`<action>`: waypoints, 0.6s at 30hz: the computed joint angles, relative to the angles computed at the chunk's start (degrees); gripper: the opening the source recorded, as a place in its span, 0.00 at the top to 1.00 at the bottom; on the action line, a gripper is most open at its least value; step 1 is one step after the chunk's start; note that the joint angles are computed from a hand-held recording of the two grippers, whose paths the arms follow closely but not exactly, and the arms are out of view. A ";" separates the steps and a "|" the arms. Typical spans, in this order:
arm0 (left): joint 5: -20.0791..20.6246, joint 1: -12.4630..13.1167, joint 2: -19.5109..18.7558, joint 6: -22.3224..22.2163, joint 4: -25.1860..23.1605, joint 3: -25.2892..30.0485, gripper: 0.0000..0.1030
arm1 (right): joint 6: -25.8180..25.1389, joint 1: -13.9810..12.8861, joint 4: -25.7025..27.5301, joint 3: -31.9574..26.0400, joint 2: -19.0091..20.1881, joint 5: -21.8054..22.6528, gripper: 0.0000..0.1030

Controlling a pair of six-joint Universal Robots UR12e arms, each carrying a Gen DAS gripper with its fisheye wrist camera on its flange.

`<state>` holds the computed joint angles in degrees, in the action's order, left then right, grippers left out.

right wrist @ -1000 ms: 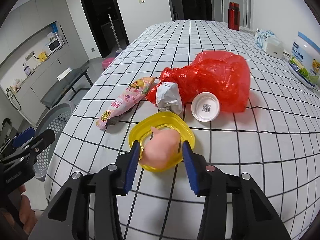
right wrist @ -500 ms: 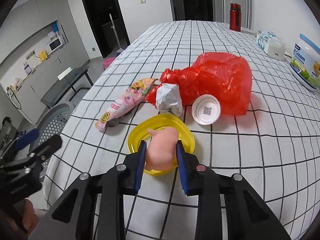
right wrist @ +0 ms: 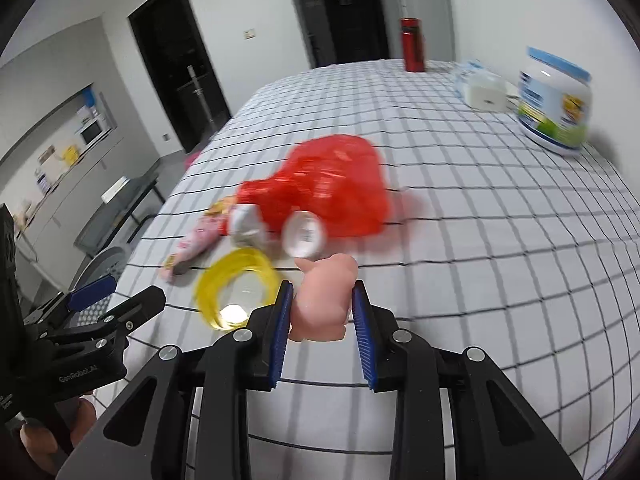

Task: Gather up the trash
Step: 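Grasp the yellow plastic lid with the left gripper while the right gripper holds the sponge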

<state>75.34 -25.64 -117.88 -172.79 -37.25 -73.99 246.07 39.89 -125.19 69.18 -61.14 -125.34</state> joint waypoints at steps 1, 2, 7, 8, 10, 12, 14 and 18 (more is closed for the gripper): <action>-0.13 -0.30 -0.18 0.21 -0.22 0.21 0.08 | 0.89 -0.01 -0.12 1.08 -0.65 -0.35 0.72; -0.20 -0.60 -0.34 0.33 -0.40 0.41 0.08 | 1.29 -0.05 -0.34 1.79 -1.05 -0.46 0.72; -0.50 -1.79 -1.03 1.06 -1.98 1.27 0.06 | 3.19 -0.45 -2.48 5.56 -3.02 -0.68 0.72; -0.34 -2.00 -1.17 1.15 -2.28 1.43 0.06 | 3.52 -0.49 -3.01 6.10 -3.23 -0.72 0.72; -0.01 -2.43 -1.57 1.54 -3.04 1.87 0.06 | 3.97 -0.62 -4.28 7.10 -3.63 -0.73 0.72; 0.83 -2.96 -2.07 1.83 -3.88 2.47 0.06 | 4.04 -0.74 -6.35 8.34 -4.06 -0.87 0.72; 1.44 -3.32 -2.69 1.83 -4.77 3.29 0.06 | 3.89 -0.83 -7.95 9.14 -4.31 -0.91 0.72; 3.03 -4.04 -4.27 0.85 -7.13 5.59 0.06 | 3.82 -0.97 -10.52 10.43 -4.72 -0.52 0.72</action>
<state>78.38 -29.68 -122.15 -171.94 -44.38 -68.40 249.89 38.92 -135.71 79.61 -65.86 -125.86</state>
